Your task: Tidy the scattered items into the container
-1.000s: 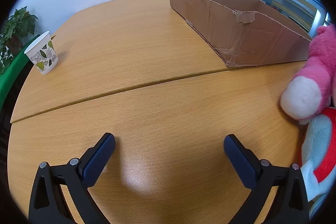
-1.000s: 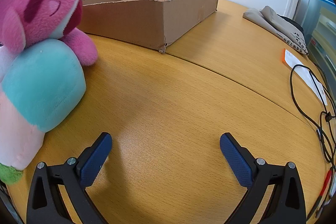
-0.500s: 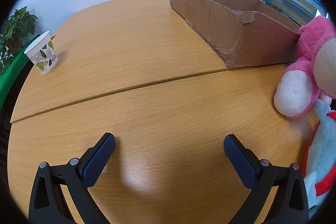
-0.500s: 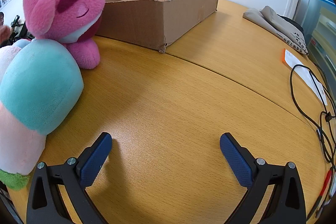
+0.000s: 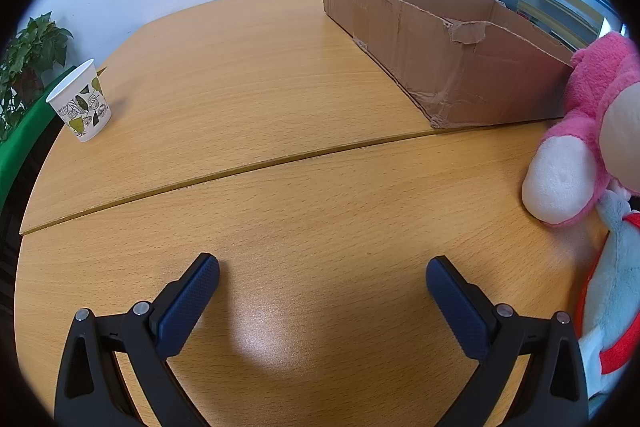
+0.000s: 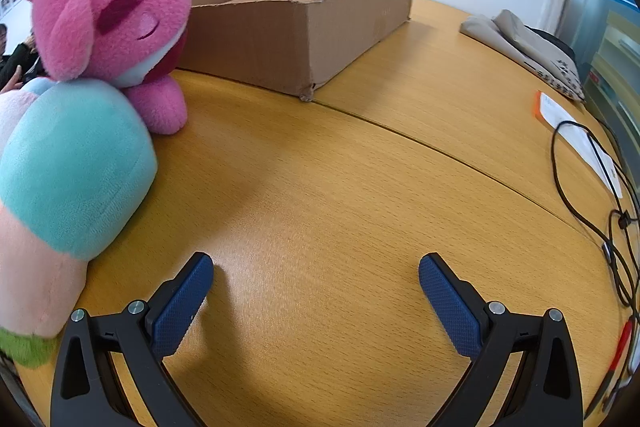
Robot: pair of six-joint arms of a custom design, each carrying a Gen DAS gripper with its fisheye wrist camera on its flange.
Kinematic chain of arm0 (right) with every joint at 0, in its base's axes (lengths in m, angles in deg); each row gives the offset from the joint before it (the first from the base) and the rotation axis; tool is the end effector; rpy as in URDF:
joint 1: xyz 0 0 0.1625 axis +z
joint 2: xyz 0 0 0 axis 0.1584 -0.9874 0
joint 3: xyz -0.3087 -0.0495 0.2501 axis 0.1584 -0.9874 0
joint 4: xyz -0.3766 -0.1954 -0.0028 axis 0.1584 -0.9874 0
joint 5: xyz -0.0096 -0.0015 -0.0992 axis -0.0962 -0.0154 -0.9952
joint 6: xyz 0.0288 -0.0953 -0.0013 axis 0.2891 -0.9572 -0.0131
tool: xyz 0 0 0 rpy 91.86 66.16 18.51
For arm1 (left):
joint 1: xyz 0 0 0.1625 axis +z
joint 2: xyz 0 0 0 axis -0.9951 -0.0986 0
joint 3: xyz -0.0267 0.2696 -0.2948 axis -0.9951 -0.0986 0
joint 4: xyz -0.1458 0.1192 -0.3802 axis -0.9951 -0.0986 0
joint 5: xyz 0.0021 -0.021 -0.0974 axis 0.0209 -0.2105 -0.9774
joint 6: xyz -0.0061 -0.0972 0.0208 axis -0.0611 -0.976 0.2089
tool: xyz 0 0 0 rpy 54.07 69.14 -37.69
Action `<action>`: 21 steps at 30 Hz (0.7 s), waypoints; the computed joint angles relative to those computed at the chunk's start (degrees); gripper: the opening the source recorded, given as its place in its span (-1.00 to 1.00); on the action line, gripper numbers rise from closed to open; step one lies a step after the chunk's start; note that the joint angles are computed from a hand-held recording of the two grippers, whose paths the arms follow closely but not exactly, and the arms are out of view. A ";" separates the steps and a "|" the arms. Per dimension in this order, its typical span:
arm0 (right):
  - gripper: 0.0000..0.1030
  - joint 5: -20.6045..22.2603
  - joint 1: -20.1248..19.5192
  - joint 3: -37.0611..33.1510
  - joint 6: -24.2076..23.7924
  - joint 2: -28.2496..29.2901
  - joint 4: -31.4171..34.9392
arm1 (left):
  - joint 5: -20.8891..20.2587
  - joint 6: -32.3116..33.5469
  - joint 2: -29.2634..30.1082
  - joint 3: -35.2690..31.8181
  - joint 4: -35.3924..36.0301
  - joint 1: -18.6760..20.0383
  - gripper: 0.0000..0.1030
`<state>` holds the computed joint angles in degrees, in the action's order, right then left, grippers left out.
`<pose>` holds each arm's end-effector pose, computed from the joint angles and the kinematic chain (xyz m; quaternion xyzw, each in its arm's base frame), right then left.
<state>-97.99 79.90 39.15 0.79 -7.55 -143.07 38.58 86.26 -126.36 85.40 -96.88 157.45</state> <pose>0.0933 -0.7527 0.1981 0.4453 -0.8546 0.1326 0.2320 0.0391 -0.5831 0.3590 0.0936 0.8747 -0.2978 0.3706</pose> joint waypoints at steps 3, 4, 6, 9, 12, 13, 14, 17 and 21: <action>1.00 -0.19 0.09 0.17 0.38 0.01 -0.38 | -0.03 -0.17 0.03 -0.10 0.04 0.03 1.00; 1.00 -0.29 0.14 0.21 0.59 0.06 -0.58 | 0.05 -0.22 0.08 -0.15 0.03 0.01 1.00; 1.00 -0.61 0.29 0.19 1.13 0.23 -1.10 | 0.00 -0.29 0.30 -0.37 0.04 0.04 1.00; 1.00 -1.39 0.65 0.60 2.66 0.48 -2.61 | 0.53 -0.75 0.84 -0.64 -0.19 -0.12 1.00; 1.00 -2.37 1.08 1.06 4.39 0.87 -4.44 | 0.88 -1.19 1.68 -0.96 -0.91 -0.09 1.00; 1.00 -2.68 1.20 1.27 4.95 0.95 -5.05 | 0.92 -1.29 1.35 -0.76 -0.80 -0.10 1.00; 1.00 -3.14 1.36 1.64 5.78 1.00 -5.95 | 1.31 -1.63 1.27 -0.43 -1.15 -0.16 1.00; 1.00 -5.25 1.94 3.31 9.02 1.07 -9.81 | 3.17 -3.98 2.07 -0.24 -2.74 -0.76 0.99; 1.00 -7.36 2.22 6.55 12.06 -0.30 -13.34 | 8.13 -6.42 -0.66 5.21 -11.34 -4.68 0.99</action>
